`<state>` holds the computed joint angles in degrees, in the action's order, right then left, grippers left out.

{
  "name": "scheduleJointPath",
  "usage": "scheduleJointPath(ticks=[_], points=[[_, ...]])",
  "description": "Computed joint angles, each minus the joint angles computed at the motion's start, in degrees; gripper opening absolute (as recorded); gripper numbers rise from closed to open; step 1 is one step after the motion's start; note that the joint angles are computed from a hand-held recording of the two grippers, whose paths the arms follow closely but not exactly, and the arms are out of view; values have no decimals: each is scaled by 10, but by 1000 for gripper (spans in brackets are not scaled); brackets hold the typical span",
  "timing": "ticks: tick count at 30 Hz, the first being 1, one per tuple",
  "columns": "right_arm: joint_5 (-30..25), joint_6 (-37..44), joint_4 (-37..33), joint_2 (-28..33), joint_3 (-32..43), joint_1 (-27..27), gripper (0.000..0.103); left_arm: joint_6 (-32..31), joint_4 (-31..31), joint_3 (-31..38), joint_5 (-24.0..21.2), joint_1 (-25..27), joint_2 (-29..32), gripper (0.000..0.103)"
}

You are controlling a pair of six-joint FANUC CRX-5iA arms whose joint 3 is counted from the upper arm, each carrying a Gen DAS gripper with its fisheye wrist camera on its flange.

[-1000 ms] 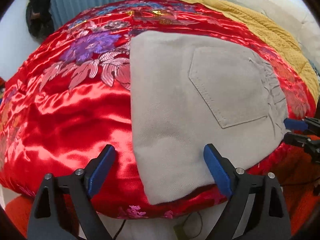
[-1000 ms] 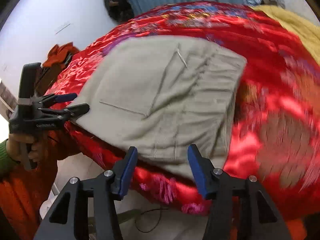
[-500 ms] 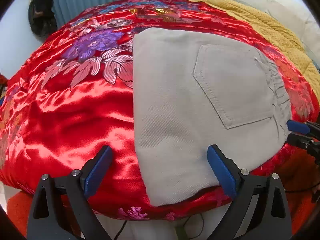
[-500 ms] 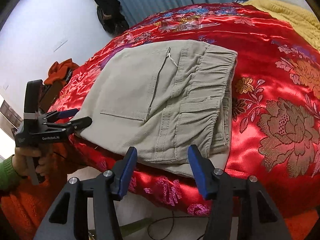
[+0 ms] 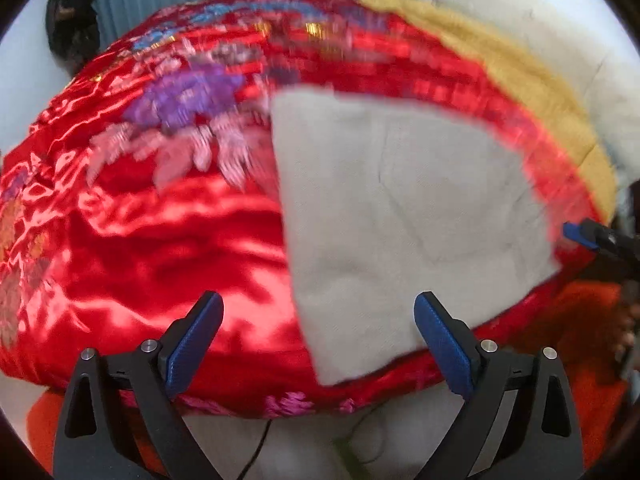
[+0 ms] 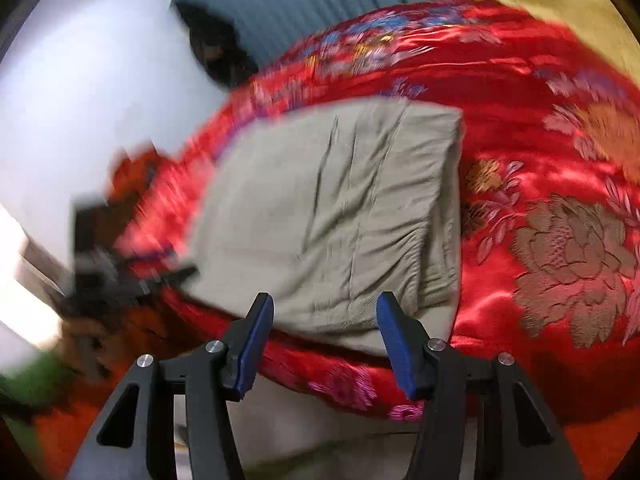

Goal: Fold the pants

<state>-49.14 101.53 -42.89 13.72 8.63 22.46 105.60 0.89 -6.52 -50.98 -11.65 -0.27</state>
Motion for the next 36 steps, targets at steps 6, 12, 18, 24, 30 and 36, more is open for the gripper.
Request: scheduleJointPath(ticks=[6, 12, 18, 24, 30, 36], points=[[-132, -62, -100, 101, 134, -105, 62, -76, 144, -10, 0, 88, 43, 97], [-216, -98, -75, 194, 234, -84, 62, -101, 195, 6, 0, 75, 106, 96], [-249, -107, -6, 226, 280, -53, 62, -136, 227, 26, -9, 56, 133, 96], [-273, -98, 21, 247, 317, -28, 44, -43, 120, 116, -72, 19, 149, 36], [-241, -58, 97, 180, 300, 25, 31, 22, 29, 201, -137, -22, 129, 20], [-249, -58, 129, 183, 387, 60, 30, 21, 8, 254, -152, 6, 114, 20]])
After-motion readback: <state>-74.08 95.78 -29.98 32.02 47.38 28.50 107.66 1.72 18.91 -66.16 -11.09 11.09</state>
